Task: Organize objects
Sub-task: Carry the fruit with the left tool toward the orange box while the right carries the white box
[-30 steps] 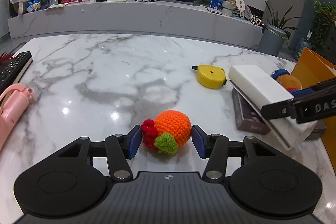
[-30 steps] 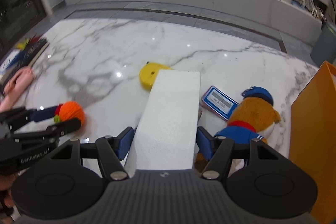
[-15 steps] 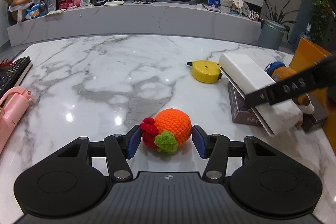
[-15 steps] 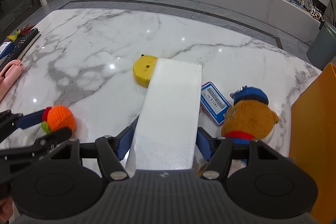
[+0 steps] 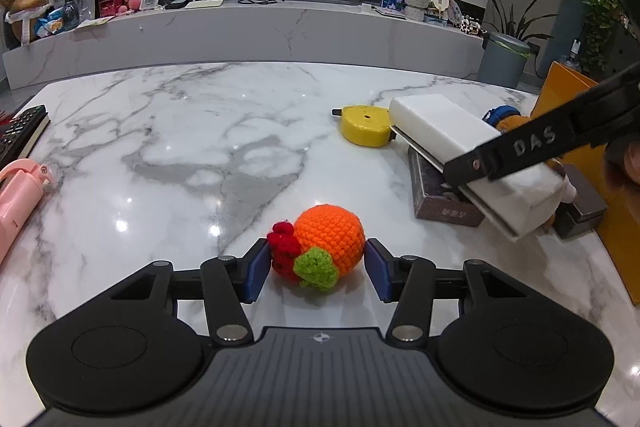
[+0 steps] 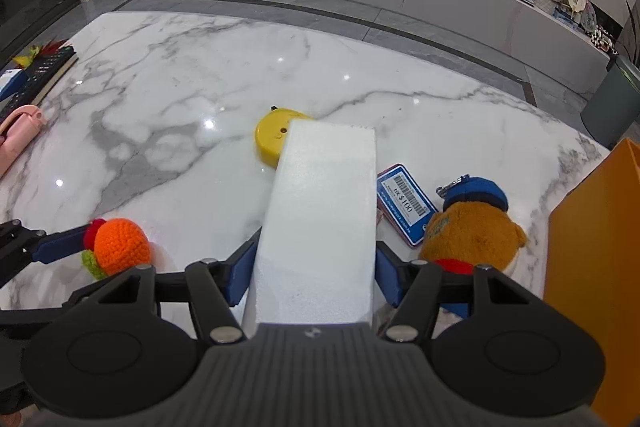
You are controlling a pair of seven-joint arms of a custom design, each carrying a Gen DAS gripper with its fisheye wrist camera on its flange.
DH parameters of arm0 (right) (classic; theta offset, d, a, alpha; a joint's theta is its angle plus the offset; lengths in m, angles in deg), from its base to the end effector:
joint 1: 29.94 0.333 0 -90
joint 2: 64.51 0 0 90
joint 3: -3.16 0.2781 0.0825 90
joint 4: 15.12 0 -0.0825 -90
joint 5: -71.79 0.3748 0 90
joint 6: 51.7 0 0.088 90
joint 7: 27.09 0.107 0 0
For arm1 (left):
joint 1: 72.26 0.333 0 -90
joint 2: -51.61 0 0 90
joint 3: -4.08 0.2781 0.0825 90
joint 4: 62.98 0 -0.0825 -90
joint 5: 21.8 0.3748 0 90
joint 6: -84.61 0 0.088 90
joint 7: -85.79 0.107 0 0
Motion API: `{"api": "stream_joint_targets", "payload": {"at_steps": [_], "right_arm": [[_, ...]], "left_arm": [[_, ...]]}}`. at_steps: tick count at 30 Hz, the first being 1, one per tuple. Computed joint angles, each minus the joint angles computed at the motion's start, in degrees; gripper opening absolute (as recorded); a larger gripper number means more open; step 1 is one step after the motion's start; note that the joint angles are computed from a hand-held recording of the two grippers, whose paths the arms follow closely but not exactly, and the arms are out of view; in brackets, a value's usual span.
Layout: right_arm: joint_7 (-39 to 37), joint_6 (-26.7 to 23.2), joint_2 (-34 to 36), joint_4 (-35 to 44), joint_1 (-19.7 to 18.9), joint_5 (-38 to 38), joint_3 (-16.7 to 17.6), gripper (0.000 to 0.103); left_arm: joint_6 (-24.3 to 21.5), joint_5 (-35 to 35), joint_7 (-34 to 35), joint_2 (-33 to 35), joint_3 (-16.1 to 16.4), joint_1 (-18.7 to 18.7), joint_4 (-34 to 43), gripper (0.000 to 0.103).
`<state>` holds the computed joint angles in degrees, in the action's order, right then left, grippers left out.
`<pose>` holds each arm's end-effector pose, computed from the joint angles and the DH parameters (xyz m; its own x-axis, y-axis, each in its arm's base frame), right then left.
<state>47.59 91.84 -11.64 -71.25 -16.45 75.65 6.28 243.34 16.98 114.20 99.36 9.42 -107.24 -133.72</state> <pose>0.7581 0.2070 0.3533 0.4489 -0.8924 0.0456 -0.7212 -0.3920 -0.5712 0.6368 -0.4191 0.3193 -0.0867 -0.9924 0.0872 -0.6799 -0.0050 -0.7333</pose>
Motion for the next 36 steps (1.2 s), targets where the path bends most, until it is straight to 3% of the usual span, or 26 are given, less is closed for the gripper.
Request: {"api": "stream_joint_targets", "payload": {"at_steps": [13,21,29,36], "right_arm": [[-5.56,4.26,-10.32,-13.57,-4.74,7.23,4.09,0.063],[-9.13,2.56,-15.64,-22.01,-11.12,20.6,8.59,0.063],[-19.23,9.52,-21.54,-35.99,-11.18,23.81,7.98,0.062],[-26.04,14.88,-21.87,-39.75,-12.15,27.62,9.7,0.063]], "left_arm": [[0.53,1.73,-7.53,-3.95,0.96,-2.07,-4.59,0.058],[-0.22,4.01,-13.6,-5.76,0.31,-2.66,-6.47,0.058],[-1.71,4.72,-15.44,-4.76,-1.29,-2.86,-5.8,0.058],[-2.09,4.85,-14.37,-4.29,-1.68,-2.83,-5.04,0.058]]}}
